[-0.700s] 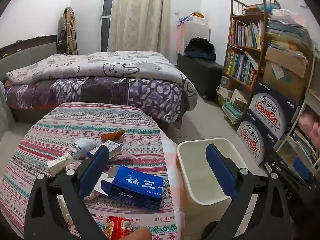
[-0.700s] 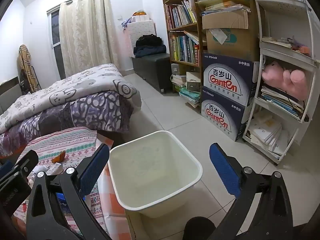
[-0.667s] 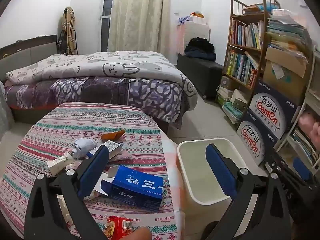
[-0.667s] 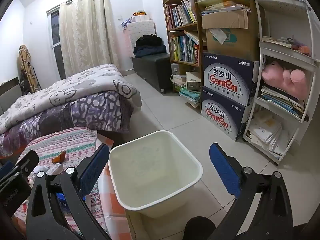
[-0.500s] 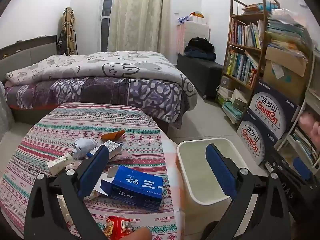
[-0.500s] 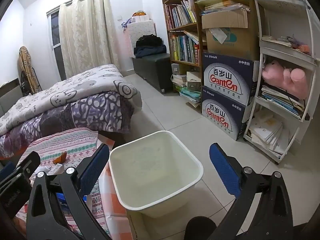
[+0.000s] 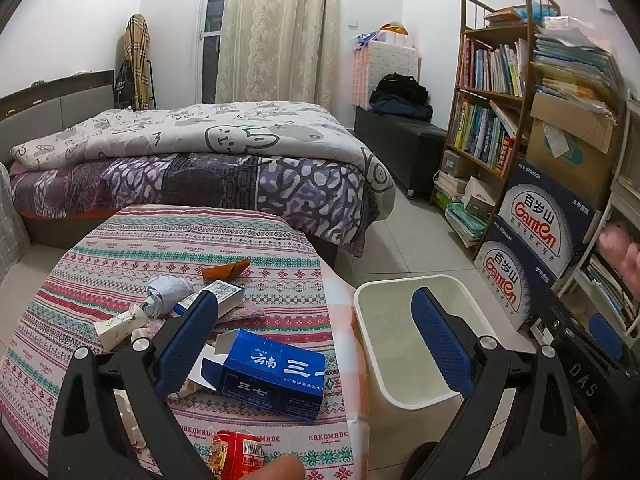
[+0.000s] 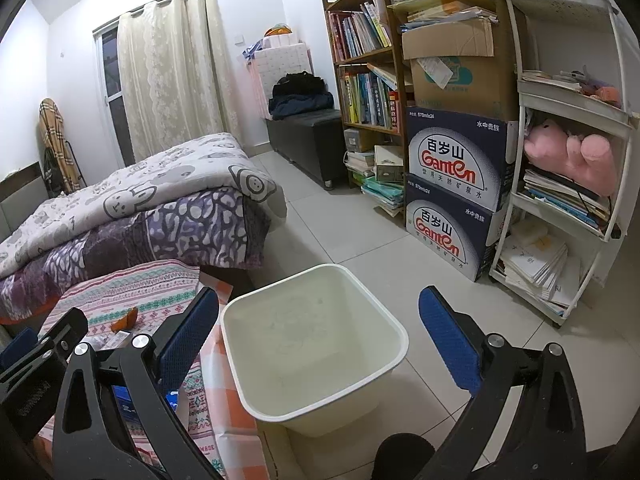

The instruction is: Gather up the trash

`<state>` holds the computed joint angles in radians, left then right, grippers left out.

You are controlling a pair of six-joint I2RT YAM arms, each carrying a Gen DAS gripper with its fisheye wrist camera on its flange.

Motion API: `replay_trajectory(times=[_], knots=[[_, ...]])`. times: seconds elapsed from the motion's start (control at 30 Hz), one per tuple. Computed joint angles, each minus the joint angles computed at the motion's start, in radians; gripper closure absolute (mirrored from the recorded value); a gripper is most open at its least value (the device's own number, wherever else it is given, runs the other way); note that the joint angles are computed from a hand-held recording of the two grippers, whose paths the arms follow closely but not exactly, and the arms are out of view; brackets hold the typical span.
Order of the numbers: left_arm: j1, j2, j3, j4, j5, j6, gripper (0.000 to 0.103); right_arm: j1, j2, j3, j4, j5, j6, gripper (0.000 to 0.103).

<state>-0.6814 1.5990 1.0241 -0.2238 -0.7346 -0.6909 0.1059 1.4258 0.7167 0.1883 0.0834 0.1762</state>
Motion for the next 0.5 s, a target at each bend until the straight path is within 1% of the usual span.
replay_trajectory(times=[0.5], knots=[[-0.002,0.002,0.004,-0.005,-0.003,-0.001,0.009,-0.005,-0.005,-0.008,0.016,-0.004,-0.007,0.007]])
